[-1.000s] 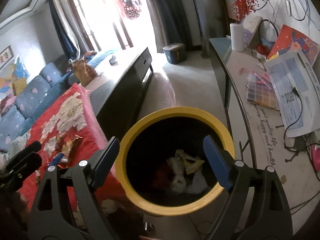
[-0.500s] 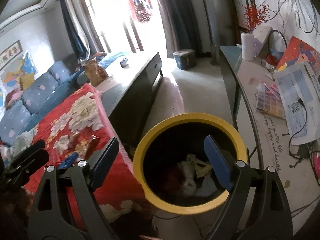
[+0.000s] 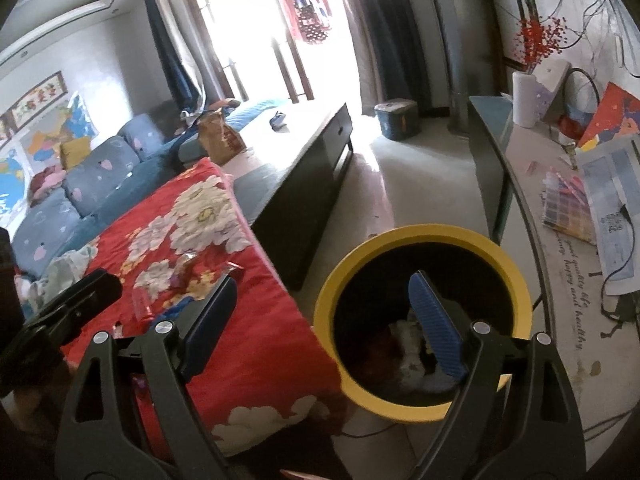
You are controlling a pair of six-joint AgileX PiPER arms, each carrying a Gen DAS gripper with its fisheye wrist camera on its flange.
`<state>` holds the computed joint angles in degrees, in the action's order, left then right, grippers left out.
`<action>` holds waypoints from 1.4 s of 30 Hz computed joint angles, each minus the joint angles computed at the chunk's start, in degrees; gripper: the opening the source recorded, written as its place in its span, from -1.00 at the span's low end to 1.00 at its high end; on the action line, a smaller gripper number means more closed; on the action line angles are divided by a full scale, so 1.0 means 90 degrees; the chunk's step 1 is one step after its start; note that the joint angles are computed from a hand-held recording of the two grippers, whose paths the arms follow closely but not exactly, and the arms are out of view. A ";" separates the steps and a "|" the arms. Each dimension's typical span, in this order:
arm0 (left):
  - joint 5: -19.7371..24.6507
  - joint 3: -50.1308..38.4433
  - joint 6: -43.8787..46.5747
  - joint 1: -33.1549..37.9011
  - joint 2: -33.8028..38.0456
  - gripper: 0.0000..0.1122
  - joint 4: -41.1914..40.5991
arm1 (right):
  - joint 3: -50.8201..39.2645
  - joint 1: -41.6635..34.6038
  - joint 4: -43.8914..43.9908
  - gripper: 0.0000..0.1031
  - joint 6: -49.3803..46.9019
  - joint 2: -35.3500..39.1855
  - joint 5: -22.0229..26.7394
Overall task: Collect trash
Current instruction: 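Move both open tools back from the bin to the bedspread trash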
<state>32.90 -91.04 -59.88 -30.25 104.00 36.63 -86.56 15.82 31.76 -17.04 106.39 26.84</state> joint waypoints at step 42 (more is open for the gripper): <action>-0.0178 0.2453 -0.1732 0.1626 -0.1541 0.72 0.0659 | -0.0267 0.1917 -0.0723 0.54 0.0182 0.0223 0.0360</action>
